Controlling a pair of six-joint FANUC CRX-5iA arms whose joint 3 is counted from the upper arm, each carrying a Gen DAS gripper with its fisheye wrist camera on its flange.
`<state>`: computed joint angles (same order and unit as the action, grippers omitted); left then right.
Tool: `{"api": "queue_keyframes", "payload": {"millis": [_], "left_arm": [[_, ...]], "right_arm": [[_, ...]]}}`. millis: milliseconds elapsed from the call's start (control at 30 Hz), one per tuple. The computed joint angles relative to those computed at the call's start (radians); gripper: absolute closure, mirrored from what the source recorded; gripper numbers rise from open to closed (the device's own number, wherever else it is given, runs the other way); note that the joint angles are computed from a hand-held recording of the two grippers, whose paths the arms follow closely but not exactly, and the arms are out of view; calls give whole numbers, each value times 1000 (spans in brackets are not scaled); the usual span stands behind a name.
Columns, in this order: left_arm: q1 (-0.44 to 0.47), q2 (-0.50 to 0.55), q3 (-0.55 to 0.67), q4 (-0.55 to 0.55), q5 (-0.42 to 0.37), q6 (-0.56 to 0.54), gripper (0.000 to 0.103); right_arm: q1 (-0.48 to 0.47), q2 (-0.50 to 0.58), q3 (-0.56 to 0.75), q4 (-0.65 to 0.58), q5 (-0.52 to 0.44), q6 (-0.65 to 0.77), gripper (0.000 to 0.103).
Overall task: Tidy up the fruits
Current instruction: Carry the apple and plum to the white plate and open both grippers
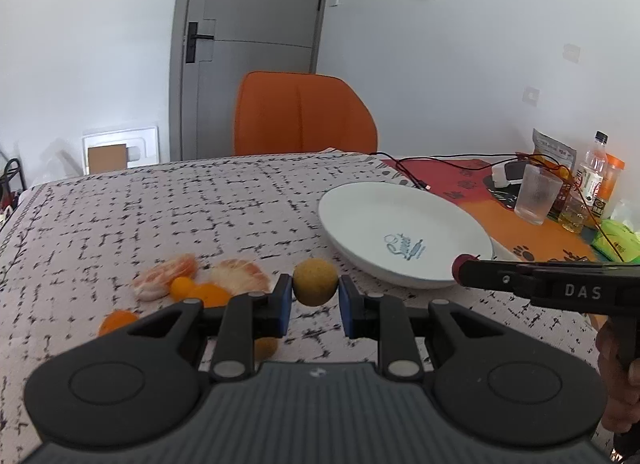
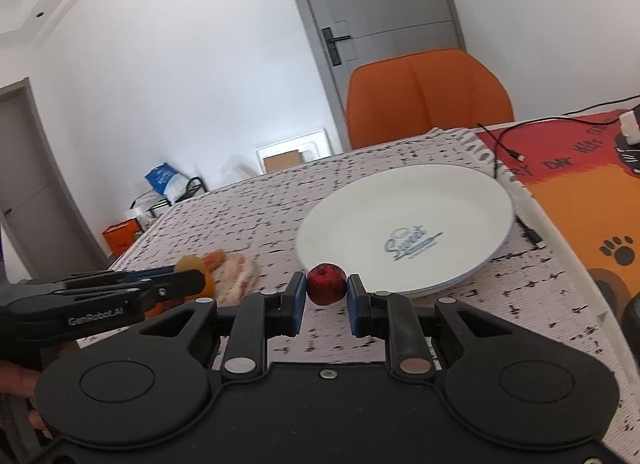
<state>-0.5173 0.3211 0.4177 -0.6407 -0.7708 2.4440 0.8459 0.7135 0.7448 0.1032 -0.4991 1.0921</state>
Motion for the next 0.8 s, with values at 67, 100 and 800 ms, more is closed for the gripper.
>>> {"api": "queue_keyframes", "payload": {"millis": [67,100,800], "left_arm": [[3,11,12,11,10,-21,80],[5,18,22,17,13,-32,80],[46,197,227,206,58,-264,80]], "right_arm": [[-5,8,4,16,-2,-24,83],[-7,11,7,21,-3,-32,83],[-42,35,8,122,16,-140,77]]}}
